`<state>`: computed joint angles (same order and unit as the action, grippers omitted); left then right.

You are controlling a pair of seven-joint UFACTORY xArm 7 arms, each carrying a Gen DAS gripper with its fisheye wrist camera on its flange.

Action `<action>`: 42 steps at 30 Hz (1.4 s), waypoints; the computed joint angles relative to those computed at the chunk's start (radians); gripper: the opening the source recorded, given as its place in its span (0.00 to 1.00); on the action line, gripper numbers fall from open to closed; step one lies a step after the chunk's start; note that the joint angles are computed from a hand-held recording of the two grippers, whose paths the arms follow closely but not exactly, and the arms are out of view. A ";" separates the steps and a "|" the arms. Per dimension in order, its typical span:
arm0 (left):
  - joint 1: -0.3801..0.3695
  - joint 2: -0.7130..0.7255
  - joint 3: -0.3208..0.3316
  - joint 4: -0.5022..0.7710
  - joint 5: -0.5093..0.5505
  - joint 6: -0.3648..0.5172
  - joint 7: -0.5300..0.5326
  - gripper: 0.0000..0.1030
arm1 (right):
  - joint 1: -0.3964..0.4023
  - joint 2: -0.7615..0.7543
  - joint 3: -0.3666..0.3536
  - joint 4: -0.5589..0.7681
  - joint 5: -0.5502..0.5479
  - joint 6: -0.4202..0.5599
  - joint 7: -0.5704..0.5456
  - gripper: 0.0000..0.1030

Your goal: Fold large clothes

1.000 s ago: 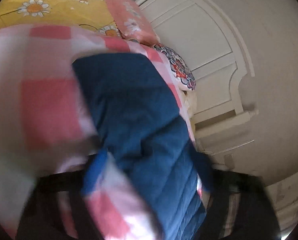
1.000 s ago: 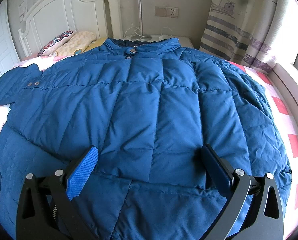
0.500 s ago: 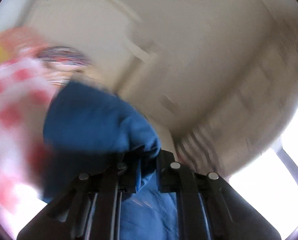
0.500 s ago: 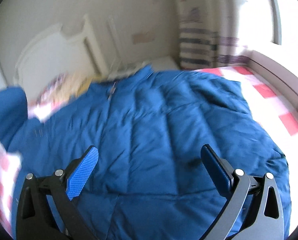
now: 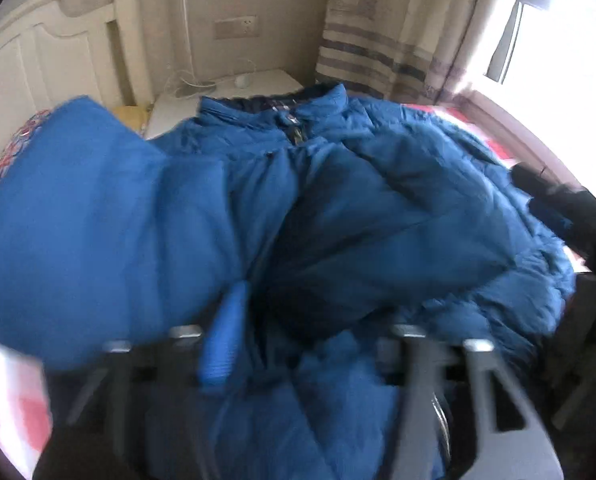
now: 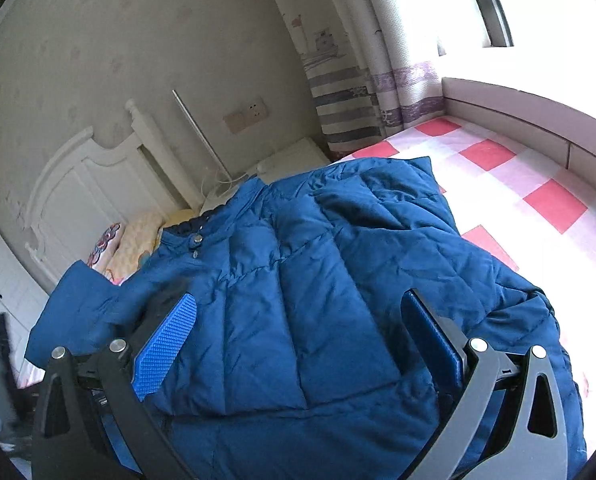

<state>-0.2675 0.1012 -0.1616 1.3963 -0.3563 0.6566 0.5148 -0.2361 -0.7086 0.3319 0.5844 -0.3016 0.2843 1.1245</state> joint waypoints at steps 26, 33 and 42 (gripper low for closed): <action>0.119 -0.199 0.139 -0.325 -0.023 -0.237 -0.194 0.93 | 0.579 0.219 -0.319 0.063 0.490 -0.171 -0.446 0.74; 0.125 -0.205 0.138 -0.326 -0.050 -0.226 -0.182 0.93 | 0.477 0.277 -0.234 0.114 0.454 -0.200 -0.461 0.30; 0.129 -0.205 0.146 -0.324 -0.084 -0.222 -0.162 0.93 | 0.110 0.017 -0.008 0.136 0.142 -0.139 -0.409 0.22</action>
<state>-0.1385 -0.1039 -0.0155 1.0722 -0.4401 0.4348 0.3527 -0.1262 -0.6919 0.3241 0.7204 -0.1592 0.1455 0.7155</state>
